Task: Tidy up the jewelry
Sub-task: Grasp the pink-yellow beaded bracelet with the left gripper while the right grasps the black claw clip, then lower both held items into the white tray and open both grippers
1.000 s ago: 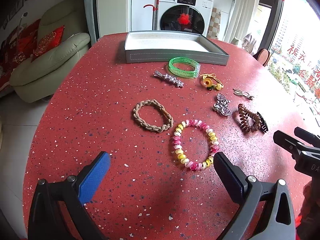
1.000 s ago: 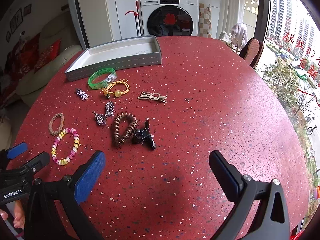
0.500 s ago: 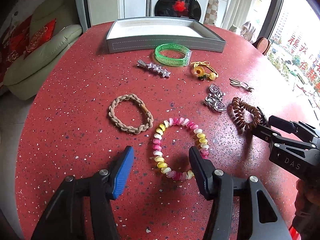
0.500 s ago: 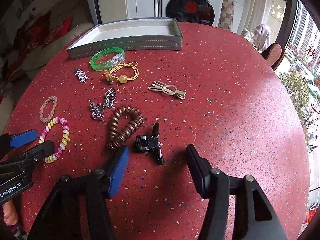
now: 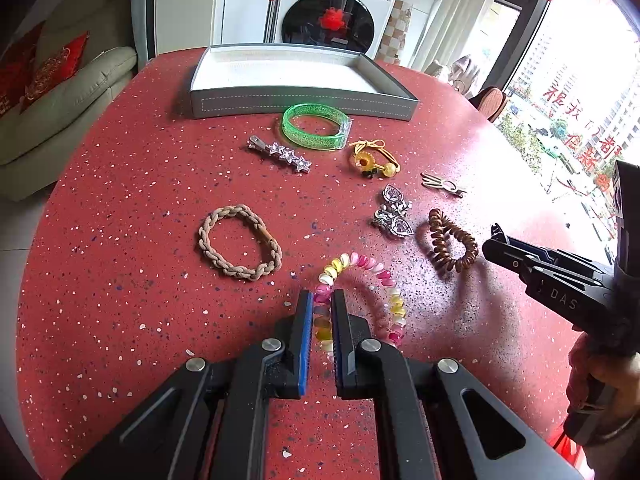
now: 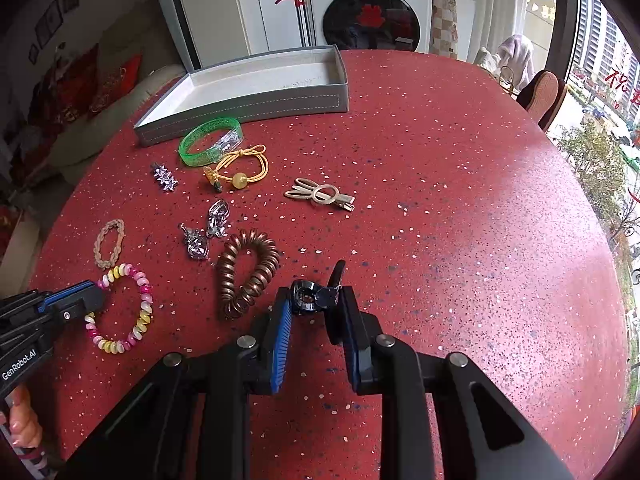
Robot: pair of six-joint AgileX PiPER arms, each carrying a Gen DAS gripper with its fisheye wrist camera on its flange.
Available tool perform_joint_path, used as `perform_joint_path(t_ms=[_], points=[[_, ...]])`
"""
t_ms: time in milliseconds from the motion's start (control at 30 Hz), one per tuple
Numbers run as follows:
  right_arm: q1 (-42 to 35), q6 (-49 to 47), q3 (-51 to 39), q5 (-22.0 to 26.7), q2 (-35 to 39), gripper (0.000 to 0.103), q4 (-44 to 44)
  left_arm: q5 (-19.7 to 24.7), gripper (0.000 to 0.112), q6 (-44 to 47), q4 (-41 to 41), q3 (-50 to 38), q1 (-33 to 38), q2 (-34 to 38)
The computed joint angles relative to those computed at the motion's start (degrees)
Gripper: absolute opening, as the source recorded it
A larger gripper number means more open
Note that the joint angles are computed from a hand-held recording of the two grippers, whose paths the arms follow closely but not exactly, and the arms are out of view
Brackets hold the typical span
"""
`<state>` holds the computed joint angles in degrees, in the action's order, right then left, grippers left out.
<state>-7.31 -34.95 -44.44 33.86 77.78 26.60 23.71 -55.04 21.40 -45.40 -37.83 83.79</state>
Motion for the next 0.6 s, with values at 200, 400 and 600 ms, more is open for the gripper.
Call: perform_joint_path(t_ms=[200,400,600], points=[[-1.14,-0.58,-7.25,5.98,1.04,0.026,4.00,2.46,0.027,17.21,-13.53,-4.87,6.00,-2.22],[3.13,4.61,-20.82,8.83,7.32,0.026,1.19,7.18,0.027,32.26,-24.06,-16.15,14.57,1.29],[6.55,10.99,-40.94,14.23,19.90,0.026,-1.64,11.86,0.027,35.19,-21.40,-32.43,19.88,11.04]])
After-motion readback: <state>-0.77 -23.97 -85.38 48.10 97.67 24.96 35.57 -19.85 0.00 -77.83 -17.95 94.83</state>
